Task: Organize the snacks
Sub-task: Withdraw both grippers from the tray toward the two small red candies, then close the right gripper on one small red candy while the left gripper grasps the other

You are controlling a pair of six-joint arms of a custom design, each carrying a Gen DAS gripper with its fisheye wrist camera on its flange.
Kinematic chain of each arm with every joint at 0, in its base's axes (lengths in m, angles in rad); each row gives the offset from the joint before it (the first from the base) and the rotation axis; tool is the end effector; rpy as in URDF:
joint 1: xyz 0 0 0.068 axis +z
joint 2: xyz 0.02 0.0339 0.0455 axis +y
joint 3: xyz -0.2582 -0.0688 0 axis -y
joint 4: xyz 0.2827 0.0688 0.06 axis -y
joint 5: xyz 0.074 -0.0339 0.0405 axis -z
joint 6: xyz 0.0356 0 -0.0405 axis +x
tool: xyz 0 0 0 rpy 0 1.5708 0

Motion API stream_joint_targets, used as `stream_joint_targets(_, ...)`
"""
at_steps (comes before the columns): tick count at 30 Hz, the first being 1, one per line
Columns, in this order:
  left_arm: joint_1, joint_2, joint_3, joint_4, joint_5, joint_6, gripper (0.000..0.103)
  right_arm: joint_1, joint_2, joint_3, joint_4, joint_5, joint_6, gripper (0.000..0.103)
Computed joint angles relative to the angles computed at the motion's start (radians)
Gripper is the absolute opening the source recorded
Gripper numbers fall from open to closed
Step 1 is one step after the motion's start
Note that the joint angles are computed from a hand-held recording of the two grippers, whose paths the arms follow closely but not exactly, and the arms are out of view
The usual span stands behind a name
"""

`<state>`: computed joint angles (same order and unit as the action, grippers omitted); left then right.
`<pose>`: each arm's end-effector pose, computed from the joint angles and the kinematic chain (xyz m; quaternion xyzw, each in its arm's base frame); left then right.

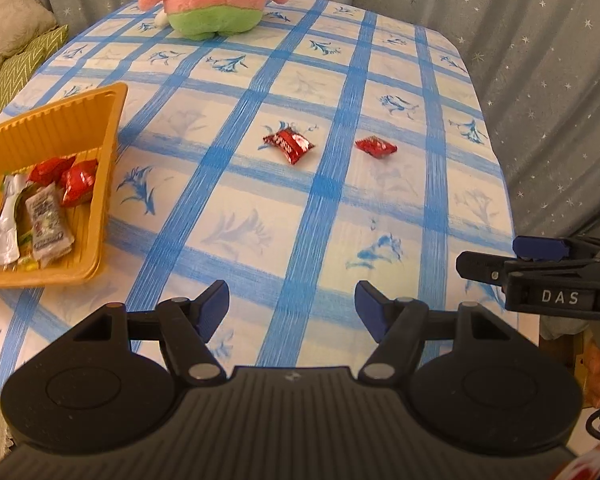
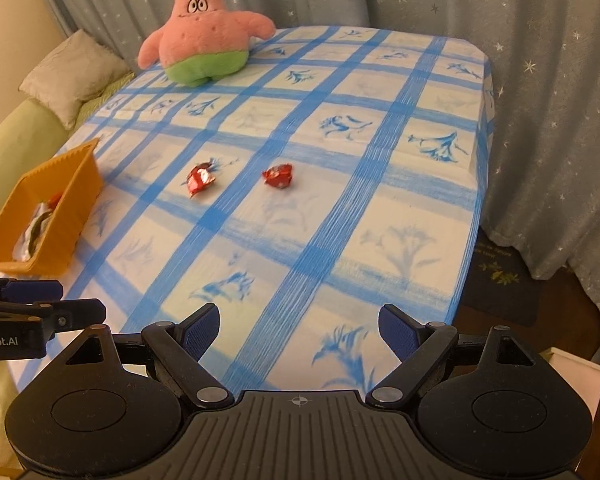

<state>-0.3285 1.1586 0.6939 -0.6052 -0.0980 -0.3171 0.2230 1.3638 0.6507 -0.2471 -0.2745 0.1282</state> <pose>0.2365 -0.0769 0.1810 -0.0066 0.9677 -0.0335 0.2498 0.2730 0.0718 0.1379 -0.0858 0.9418 0.1805 0.2704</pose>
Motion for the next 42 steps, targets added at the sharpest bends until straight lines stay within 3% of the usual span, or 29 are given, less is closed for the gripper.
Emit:
stream_joint_targets(11, 0.051, 0.181, 0.074, 0.146, 0.001, 0.041, 0.067, 0.010, 0.180, 0.102, 0.178, 0.007, -0.016, 0.086)
stream_joint_targets(20, 0.104, 0.312, 0.151, 0.215, 0.007, 0.075, 0.067, 0.037, 0.371, 0.249, 0.281, -0.014, -0.063, 0.058)
stream_joint_targets(26, 0.117, 0.378, 0.193, 0.250, 0.011, 0.076, 0.067, 0.068, 0.513, 0.378, 0.261, 0.006, -0.103, 0.043)
stream_joint_targets(34, 0.130, 0.435, 0.222, 0.278, 0.013, 0.073, 0.067, 0.081, 0.605, 0.450, 0.257, 0.029, -0.115, 0.038)
stream_joint_targets(39, 0.132, 0.463, 0.234, 0.295, 0.012, 0.072, 0.067, 0.087, 0.628, 0.472, 0.252, 0.044, -0.133, 0.022)
stream_joint_targets(42, 0.132, 0.481, 0.242, 0.314, 0.018, 0.074, 0.066, 0.087, 0.631, 0.469, 0.264, 0.059, -0.136, 0.020)
